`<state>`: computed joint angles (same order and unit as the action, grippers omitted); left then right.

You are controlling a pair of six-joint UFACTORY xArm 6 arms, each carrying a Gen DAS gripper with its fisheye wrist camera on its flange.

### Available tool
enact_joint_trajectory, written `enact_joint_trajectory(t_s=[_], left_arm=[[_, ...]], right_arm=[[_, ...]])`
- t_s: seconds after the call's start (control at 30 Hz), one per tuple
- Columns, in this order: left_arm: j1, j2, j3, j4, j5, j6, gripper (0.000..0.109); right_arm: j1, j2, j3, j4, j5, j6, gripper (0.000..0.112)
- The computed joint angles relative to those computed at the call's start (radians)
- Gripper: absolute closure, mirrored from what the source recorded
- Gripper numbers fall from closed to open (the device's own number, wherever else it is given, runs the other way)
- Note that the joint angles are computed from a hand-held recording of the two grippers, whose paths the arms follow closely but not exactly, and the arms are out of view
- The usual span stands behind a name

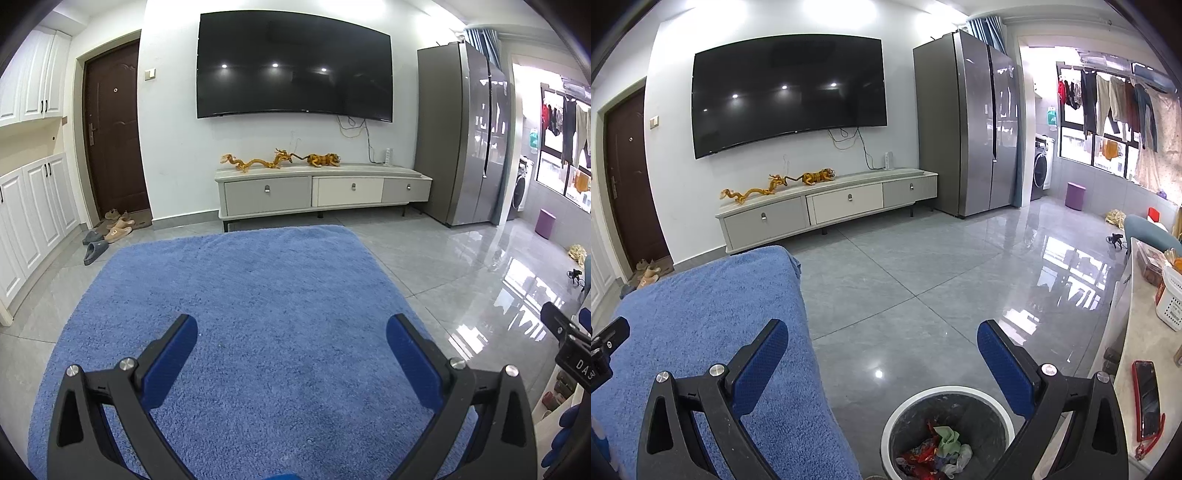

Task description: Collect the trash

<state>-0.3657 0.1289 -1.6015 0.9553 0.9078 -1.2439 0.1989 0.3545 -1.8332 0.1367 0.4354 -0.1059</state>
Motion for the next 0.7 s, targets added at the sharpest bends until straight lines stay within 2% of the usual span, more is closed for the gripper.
enact_joint_trajectory(t_s=[0.7], left_arm=[[-0.017, -0.001, 0.007, -0.015, -0.023, 0.023, 0.006]], right_arm=[[-0.012, -0.011, 0.017, -0.021, 0.000, 0.026, 0.009]])
